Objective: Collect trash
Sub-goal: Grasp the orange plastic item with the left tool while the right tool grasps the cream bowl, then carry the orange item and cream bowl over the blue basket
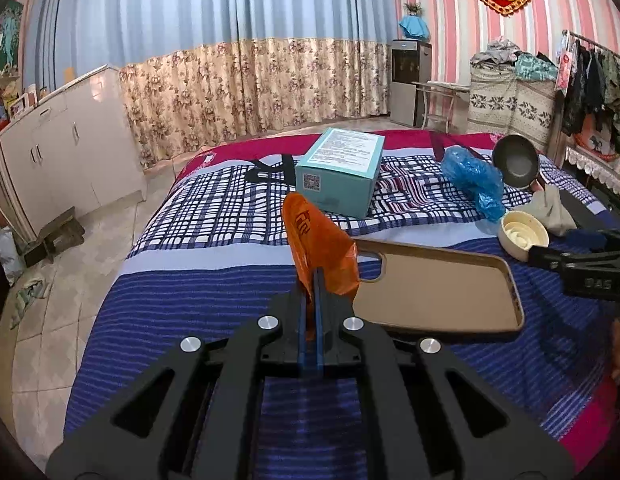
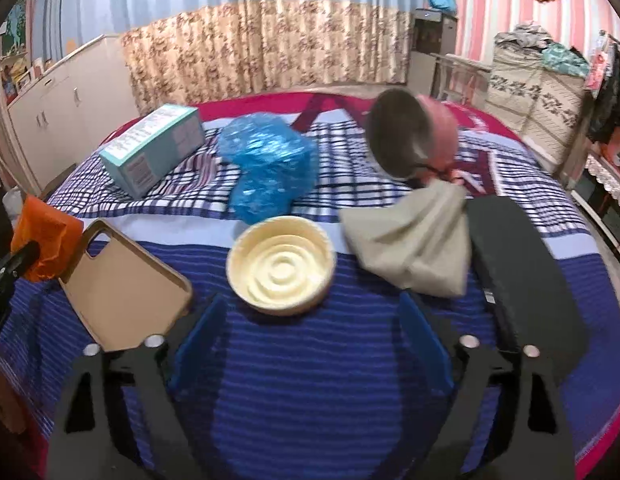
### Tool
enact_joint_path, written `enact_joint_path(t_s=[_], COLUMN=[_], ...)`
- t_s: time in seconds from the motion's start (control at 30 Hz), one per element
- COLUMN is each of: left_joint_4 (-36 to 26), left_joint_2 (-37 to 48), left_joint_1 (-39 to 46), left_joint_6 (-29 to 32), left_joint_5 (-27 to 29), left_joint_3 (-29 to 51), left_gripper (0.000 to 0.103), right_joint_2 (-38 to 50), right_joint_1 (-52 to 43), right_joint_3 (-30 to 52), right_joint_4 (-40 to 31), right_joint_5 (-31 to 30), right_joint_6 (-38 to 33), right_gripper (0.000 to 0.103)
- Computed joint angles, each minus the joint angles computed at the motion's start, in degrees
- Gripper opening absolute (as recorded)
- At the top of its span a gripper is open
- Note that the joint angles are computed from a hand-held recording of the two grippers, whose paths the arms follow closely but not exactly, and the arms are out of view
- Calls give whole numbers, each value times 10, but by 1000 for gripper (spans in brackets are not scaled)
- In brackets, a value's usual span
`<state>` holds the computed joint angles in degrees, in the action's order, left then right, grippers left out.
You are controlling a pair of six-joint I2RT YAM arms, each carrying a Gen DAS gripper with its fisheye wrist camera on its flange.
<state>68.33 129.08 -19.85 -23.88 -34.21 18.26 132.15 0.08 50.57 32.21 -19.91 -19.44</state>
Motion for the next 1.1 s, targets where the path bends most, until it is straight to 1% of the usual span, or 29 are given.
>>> enact_joint_path(t_s=[0.07, 0.1, 0.13, 0.17, 0.23, 0.3, 0.4, 0.43, 0.53, 0.6, 0.7, 0.83, 0.97, 1.03, 1.1], left_joint_4=[-1, -4, -5, -5, -5, -3, -4, -10, -43, -72, -111, -182, -239, -260, -282], left_joint_2=[0, 4, 6, 6, 9, 11, 13, 11, -3, -25, -74, -125, -136, -132, -124], left_joint_1=[11, 12, 15, 18, 18, 18, 19, 20, 10, -1, -21, -83, -138, -154, -173], left_joint_6=[0, -3, -5, -6, -8, -6, -4, -5, -11, -22, -45, -51, -49, -52, -51], left_joint_5=[15, 17, 20, 22, 22, 22, 19, 19, 4, -4, 5, -34, -56, -55, -52], left_joint_3=[1, 5, 6, 6, 8, 8, 9, 10, 17, 19, 13, 36, 91, 118, 152], left_gripper=[2, 2, 2, 2, 2, 2, 2, 2, 2, 2, 2, 2, 2, 2, 2], right_joint_2=[6, 11, 13, 14, 8, -6, -32, -44, -77, -96, -118, -129, -120, -107, -92], right_joint_1=[14, 20, 24, 25, 15, -1, -40, -61, -116, -163, -234, -323, -412, -457, -484], right_joint_3=[14, 23, 28, 25, 5, -34, -86, -112, -149, -161, -149, -119, -57, -12, 21], right_joint_4=[-15, -26, -33, -27, -2, 46, 89, 111, 121, 110, 54, -8, -73, -102, -117], right_joint_5=[8, 10, 13, 14, -8, -20, -49, -61, -95, -125, -168, -211, -250, -264, -271], right_joint_6=[2, -1, -6, -6, -10, -13, -35, -49, -86, -111, -148, -187, -196, -189, -174], right_gripper=[77, 65, 58, 58, 58, 58, 58, 58, 58, 58, 58, 58, 58, 58, 58])
